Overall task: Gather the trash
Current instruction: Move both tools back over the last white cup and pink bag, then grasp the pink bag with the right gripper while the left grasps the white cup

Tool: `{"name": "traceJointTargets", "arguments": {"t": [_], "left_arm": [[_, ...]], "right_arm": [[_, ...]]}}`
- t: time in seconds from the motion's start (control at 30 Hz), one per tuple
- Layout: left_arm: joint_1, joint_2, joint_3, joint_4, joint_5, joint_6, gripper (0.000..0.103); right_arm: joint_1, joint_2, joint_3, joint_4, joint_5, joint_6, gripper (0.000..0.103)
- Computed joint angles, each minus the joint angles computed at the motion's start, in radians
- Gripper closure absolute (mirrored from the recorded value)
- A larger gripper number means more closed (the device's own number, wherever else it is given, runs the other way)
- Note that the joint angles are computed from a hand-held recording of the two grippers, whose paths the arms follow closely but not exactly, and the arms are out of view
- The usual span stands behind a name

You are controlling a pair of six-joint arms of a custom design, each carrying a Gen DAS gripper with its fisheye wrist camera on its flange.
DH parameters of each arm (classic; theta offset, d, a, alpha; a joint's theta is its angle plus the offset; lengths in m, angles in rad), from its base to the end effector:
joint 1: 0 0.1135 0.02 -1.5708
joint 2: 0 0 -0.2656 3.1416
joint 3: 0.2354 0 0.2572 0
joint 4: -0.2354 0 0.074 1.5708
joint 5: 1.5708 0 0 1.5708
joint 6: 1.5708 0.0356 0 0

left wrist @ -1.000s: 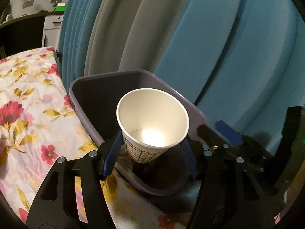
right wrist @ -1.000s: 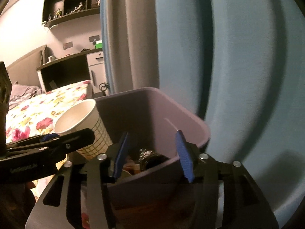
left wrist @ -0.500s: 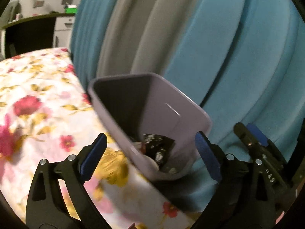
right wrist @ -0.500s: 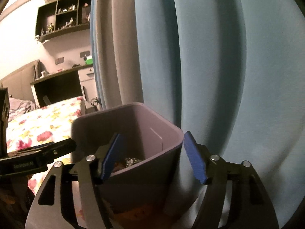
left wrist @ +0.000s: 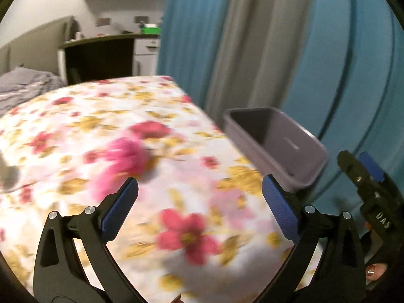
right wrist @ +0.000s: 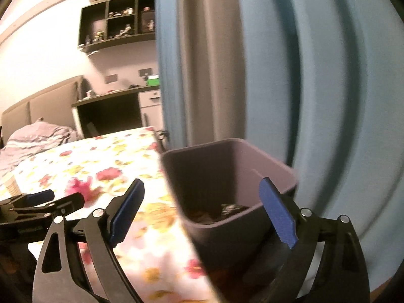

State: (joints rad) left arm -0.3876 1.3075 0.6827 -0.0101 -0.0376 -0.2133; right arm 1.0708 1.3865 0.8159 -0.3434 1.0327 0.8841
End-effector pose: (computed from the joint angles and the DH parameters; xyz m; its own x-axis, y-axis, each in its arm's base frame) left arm 0.2570 -0.1035 0.2073 -0.6107 0.0208 -0.7916 0.2255 0.9628 -0.1486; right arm 0.1565 0.2228 0.2169 -0.3941 0.1052 -0.9130 0.1678 0.9850 0.0411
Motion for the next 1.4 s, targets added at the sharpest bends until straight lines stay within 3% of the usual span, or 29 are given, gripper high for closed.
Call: {"name": "traceJointTargets", "arguments": {"t": [0.2,0.7,1.03,1.23,1.4], "left_arm": [[0.144,-0.158,-0.092,-0.05,-0.027,0.046,0.006],[0.548,-0.259,-0.156,-0.106,0.205,0.178,0.006],[0.847,-0.181,-0.127,-0.07,0.308,0.306,0.006],[0.988,-0.054,-0.067,-0.035,0.409,0.343,0.006],[1.017,0.06,-0.018,0.036,0.382,0.35,0.006]], "right_arm": [[0.053,0.116,0.112,0.05,-0.012,-0.041,0.009],[0.08,0.425,0.44,0.033,-0.107,-0.121,0.009],[-0.008,0.696,0.731,0.005,-0.287,-0.218,0.01],[-0.05,0.856,0.956,-0.103,-0.358,-0.234,0.021],[-0.08,0.938,1.07,-0.175,-0.423,-0.216,0.032]]}}
